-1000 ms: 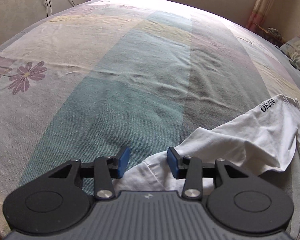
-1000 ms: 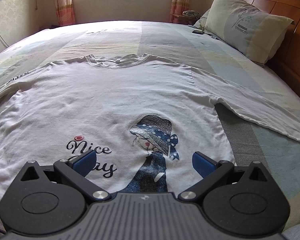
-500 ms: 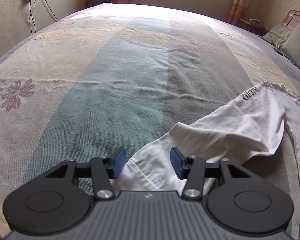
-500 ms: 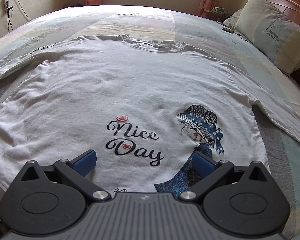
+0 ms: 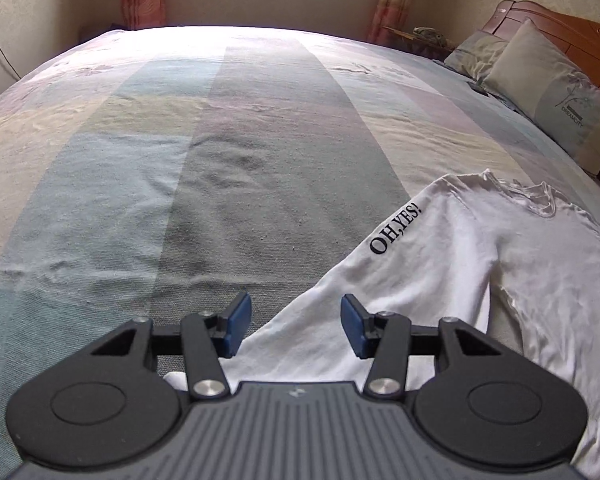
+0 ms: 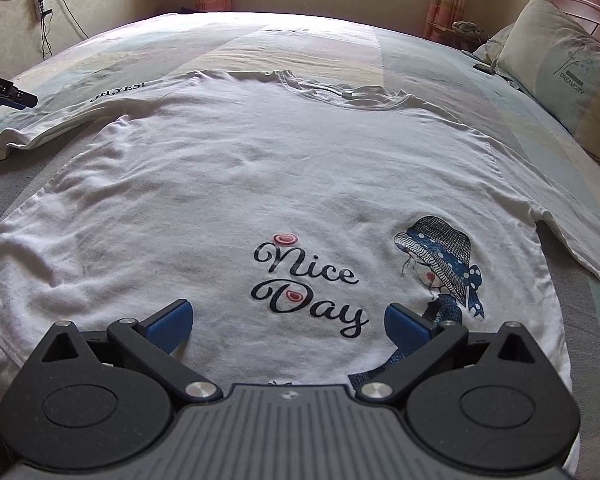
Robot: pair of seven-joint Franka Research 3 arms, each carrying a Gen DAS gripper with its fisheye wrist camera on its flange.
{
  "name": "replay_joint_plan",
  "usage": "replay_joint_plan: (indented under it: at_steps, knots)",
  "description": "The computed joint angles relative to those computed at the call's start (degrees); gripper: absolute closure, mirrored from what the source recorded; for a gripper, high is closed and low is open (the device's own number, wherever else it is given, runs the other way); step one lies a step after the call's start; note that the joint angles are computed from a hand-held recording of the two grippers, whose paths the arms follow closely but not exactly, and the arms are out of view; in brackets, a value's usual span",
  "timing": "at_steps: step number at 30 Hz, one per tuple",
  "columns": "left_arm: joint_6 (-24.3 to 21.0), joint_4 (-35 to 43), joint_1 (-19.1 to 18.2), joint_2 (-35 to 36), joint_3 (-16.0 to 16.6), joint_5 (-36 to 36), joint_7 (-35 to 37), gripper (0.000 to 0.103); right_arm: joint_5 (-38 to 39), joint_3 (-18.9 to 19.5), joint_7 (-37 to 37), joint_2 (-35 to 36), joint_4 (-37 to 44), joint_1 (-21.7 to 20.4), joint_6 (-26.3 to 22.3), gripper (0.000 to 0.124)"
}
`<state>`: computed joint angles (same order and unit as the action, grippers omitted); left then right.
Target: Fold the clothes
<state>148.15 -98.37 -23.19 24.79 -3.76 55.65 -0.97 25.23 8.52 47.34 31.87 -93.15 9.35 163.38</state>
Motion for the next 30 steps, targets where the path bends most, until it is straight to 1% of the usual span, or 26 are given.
replay_joint_plan:
  at_steps: [4,8,10,12,13,16,18,19,20,22,23,24,25,26,28,29,30]
  knots:
    - [-3.8,-6.7,-1.5,-5.4,-0.3,2.1,-5.8,0.053,0.6,0.0,0.8,0.8,1.1,-0.3,-0.8,0.021]
    - [-10.0,-16.3,-1.6,-13.7,-2.9,3.3,-17.2,0.049,1.9,0.7,0.9,1.4,1.6,-1.1,-1.7,0.021]
    - [-11.5,-21.5,-1.3,-17.8,-4.6,3.4,-24.8,0.048,2.5,0.9,0.8,1.4,1.6,-1.2,-1.7,0.021]
    - [-10.0,-26.6,-0.2,-21.5,-6.1,3.3,-32.8,0.048,2.7,1.1,0.3,1.3,1.4,-1.3,-1.8,0.021]
    - [-8.2,-28.9,0.5,-23.0,-6.8,3.9,-37.0,0.048,2.8,1.2,0.1,1.2,1.4,-1.4,-2.1,0.021]
    - [-0.2,-33.9,3.1,-25.1,-8.2,9.7,-51.5,0.047,3.1,1.4,-1.0,0.8,1.0,-1.5,-2.8,0.021]
    - [1.4,-34.4,4.3,-24.5,-9.3,13.6,-57.9,0.046,3.3,1.3,-1.3,0.5,0.5,-1.3,-2.8,0.021]
    - [2.1,-34.6,4.8,-24.2,-9.5,15.6,-60.6,0.04,3.4,1.2,-1.4,0.3,0.3,-1.2,-2.7,0.021]
    - [2.5,-34.3,5.3,-24.0,-9.6,16.5,-61.5,0.035,3.4,1.1,-1.5,0.2,0.1,-1.2,-2.7,0.021]
    - [2.6,-33.5,6.0,-23.2,-9.5,16.3,-60.7,0.035,3.3,0.9,-1.6,-0.1,-0.2,-0.9,-2.8,0.021]
    - [2.2,-32.8,6.2,-22.8,-9.5,15.2,-59.1,0.035,3.3,0.8,-1.6,-0.3,-0.4,-0.8,-2.9,0.021]
    - [1.5,-32.0,6.2,-22.2,-9.6,13.2,-56.5,0.034,3.2,0.7,-1.6,-0.4,-0.5,-0.8,-2.9,0.021]
    - [-0.5,-30.7,5.9,-21.5,-10.1,9.7,-51.7,0.034,3.2,0.6,-1.5,-0.5,-0.6,-0.7,-3.0,0.021]
    - [-4.1,-28.9,5.1,-20.6,-10.8,5.2,-45.0,0.034,3.1,0.5,-1.4,-0.6,-0.7,-0.6,-3.1,0.021]
    - [-12.2,-24.3,3.3,-18.5,-11.9,-1.3,-33.6,0.034,3.0,0.3,-1.3,-0.7,-0.8,-0.5,-3.3,0.021]
    - [-17.3,-21.4,2.0,-16.9,-12.4,-3.1,-28.1,0.034,3.0,0.3,-1.4,-0.8,-0.9,-0.6,-3.3,0.021]
    - [-22.6,-18.2,0.3,-14.9,-12.9,-3.4,-22.5,0.033,3.1,0.4,-1.6,-0.8,-0.9,-0.7,-3.3,0.021]
